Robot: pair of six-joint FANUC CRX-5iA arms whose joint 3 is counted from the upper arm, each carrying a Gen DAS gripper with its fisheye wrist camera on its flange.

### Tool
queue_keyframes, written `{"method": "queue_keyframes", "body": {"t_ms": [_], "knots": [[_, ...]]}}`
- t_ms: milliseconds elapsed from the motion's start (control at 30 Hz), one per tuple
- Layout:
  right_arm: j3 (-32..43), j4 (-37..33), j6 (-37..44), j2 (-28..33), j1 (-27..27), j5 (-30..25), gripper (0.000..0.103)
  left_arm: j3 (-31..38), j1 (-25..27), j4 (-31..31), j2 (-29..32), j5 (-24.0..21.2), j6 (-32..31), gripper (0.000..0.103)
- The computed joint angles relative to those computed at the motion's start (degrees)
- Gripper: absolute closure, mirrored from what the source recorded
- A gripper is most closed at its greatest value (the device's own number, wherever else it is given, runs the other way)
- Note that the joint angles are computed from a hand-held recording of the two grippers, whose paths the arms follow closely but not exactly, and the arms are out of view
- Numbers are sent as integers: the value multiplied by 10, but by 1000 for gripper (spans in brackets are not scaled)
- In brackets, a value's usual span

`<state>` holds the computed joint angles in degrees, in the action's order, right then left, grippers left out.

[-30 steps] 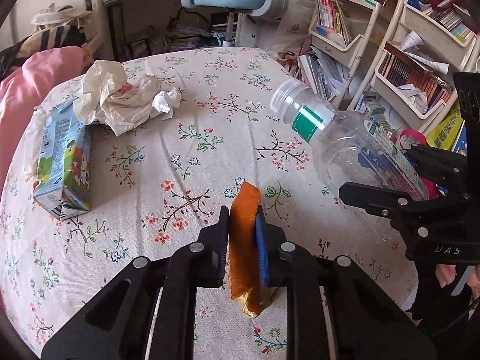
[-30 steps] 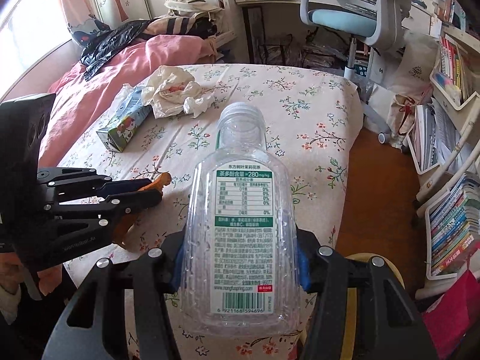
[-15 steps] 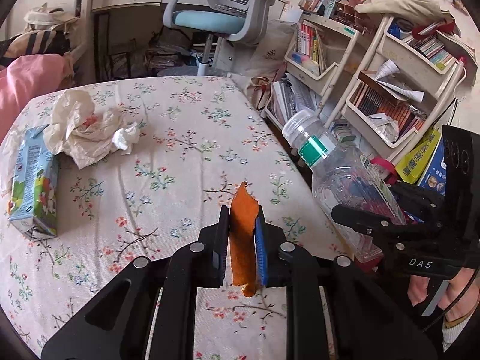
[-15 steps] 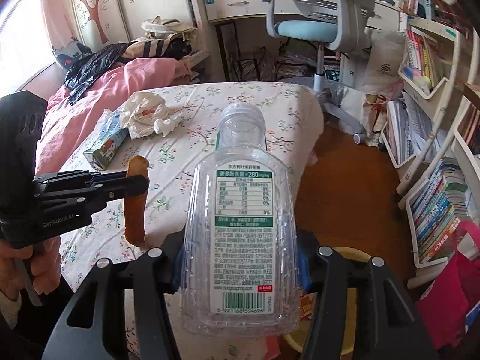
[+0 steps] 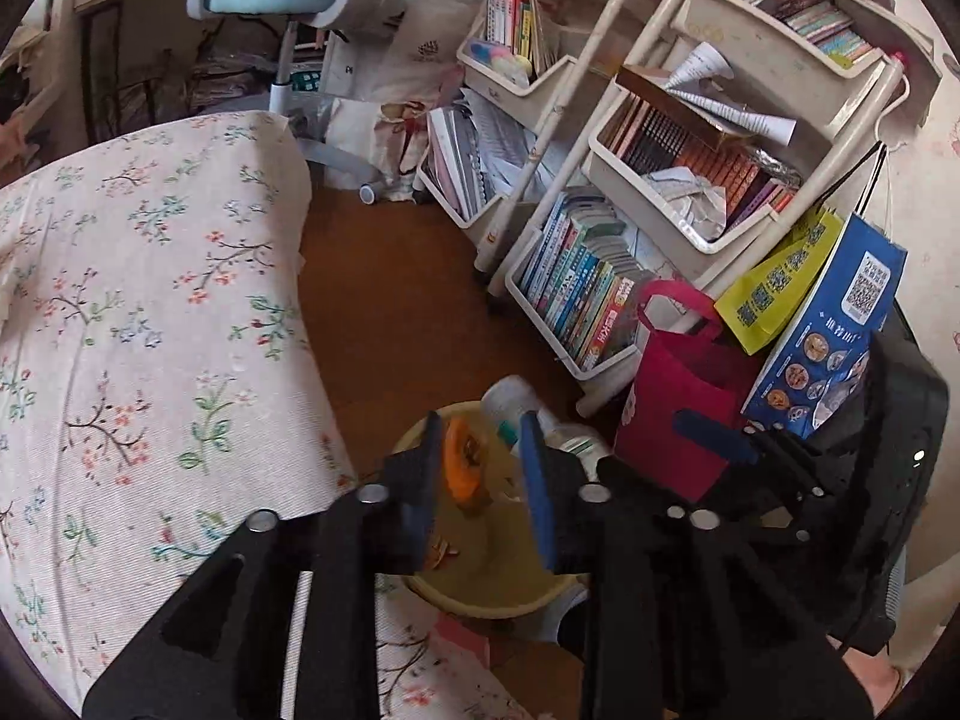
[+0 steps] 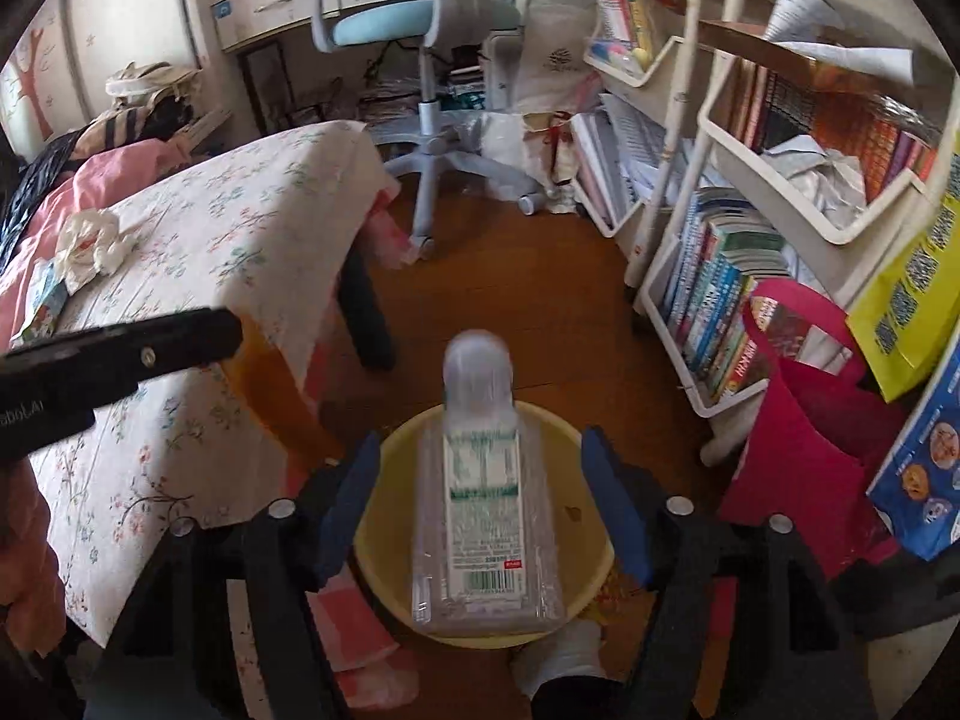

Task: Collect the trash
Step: 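Move both open tools back over the table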

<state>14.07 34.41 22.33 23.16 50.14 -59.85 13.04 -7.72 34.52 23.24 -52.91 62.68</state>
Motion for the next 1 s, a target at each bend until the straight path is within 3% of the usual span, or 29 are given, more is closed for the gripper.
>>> {"method": "queue_keyframes", "body": {"t_ms": [200,367,567,800,933,1000], "knots": [[-42,80,-86,-28,5,37,23,-14,-2,-42,-28,45,26,33],[-11,82,-42,-7,17,59,17,-46,24,-96,-77,87,55,21],[48,62,44,35,38,78,15,-69,77,-133,-115,102,80,18],[108,43,118,81,50,75,13,-124,127,-122,-140,167,75,13],[140,32,134,103,52,67,13,-105,149,-134,-122,135,111,13],[162,26,146,116,54,60,13,-108,154,-135,-123,139,111,13]]}}
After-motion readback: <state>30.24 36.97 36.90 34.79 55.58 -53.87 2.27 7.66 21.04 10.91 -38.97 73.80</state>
